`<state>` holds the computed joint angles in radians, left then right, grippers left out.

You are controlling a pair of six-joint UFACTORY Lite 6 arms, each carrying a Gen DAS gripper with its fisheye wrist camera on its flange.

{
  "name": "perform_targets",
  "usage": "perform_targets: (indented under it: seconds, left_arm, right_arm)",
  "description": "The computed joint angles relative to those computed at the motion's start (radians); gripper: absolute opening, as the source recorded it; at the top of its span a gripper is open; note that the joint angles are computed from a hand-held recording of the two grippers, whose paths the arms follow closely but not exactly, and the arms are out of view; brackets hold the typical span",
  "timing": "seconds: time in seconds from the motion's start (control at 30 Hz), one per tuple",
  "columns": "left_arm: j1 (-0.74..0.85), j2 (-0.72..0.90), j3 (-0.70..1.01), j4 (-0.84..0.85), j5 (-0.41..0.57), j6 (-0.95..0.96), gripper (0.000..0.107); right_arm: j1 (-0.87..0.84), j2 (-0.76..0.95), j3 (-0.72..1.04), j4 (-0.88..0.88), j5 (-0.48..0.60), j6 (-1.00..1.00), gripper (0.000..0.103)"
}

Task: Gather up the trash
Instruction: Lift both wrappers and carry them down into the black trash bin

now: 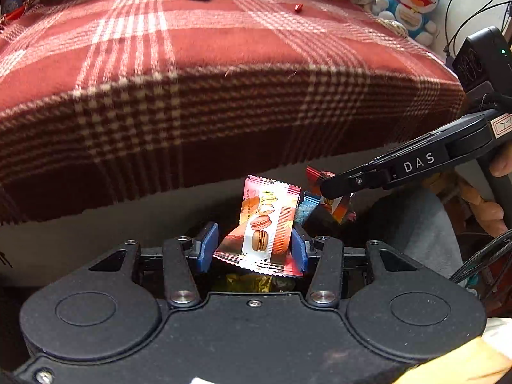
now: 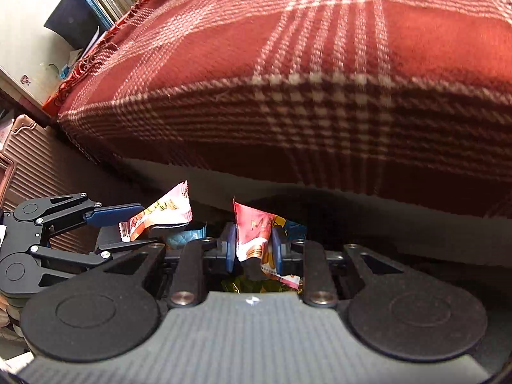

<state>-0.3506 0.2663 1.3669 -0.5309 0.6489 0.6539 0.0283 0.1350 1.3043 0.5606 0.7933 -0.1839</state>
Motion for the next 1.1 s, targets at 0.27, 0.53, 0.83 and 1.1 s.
perform_targets:
  seconds: [0.27,0.53,0.83,1.1]
  left_arm:
    - [-0.065,0.218,0.087,0.206,-0.055,-0.264,0.045]
    - [-0.113,0.384,0.176,0.350,-0.052,-0.477,0.046]
    - [-0.111,0.463,0.228,0.347,-0.032,-0.511,0.046]
    - [-0.126,0.523,0.254,0.340,-0.051,-0.529,0.047]
  right_arm:
    - [0.045,0.079,-0.086,-0.013,-0.124,0.059,0.029]
    - [0.060,0.183,-0.075,-0.004,-0.174,0.092,0.030]
    - [0.075,0.245,-0.069,0.004,-0.196,0.107,0.033]
    - [0.083,0.271,-0.059,0.001,-0.206,0.121,0.034]
